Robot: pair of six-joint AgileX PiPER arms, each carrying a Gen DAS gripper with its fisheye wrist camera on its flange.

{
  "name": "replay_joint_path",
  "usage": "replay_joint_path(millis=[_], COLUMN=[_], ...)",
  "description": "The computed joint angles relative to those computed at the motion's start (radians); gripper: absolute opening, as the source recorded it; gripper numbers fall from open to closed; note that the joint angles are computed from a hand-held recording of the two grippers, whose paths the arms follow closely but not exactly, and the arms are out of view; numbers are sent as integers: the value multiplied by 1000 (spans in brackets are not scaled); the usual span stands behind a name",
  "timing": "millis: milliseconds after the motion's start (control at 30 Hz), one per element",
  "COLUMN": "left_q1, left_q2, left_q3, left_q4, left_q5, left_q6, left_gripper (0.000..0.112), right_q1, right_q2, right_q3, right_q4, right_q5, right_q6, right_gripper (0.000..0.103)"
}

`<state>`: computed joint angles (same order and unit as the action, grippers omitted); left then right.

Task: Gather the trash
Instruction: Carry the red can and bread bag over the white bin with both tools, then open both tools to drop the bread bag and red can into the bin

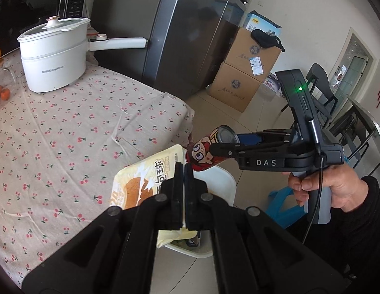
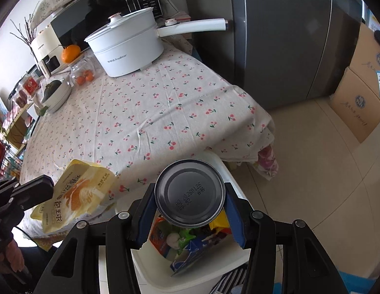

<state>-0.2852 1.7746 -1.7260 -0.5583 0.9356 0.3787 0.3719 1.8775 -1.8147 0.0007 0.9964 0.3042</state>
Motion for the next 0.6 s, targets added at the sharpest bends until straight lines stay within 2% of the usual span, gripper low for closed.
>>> replay_joint_path(millis=[267, 533, 600], left_q1=[-92, -128, -139], left_q2=[53, 110, 116], left_q3=[-37, -62, -66], left_q4=[55, 196, 251], left_q5=[-8, 22, 33], left_q6=[-41, -148, -187], left_gripper=[0, 1, 7], right_q1=[-82, -136, -138], right_q2=[-79, -112, -110], right_q3=[135, 215, 221], right_q4=[40, 84, 90], right_q5=[-44, -55, -51], right_q6=[-41, -90, -98], right_gripper=[54, 54, 54])
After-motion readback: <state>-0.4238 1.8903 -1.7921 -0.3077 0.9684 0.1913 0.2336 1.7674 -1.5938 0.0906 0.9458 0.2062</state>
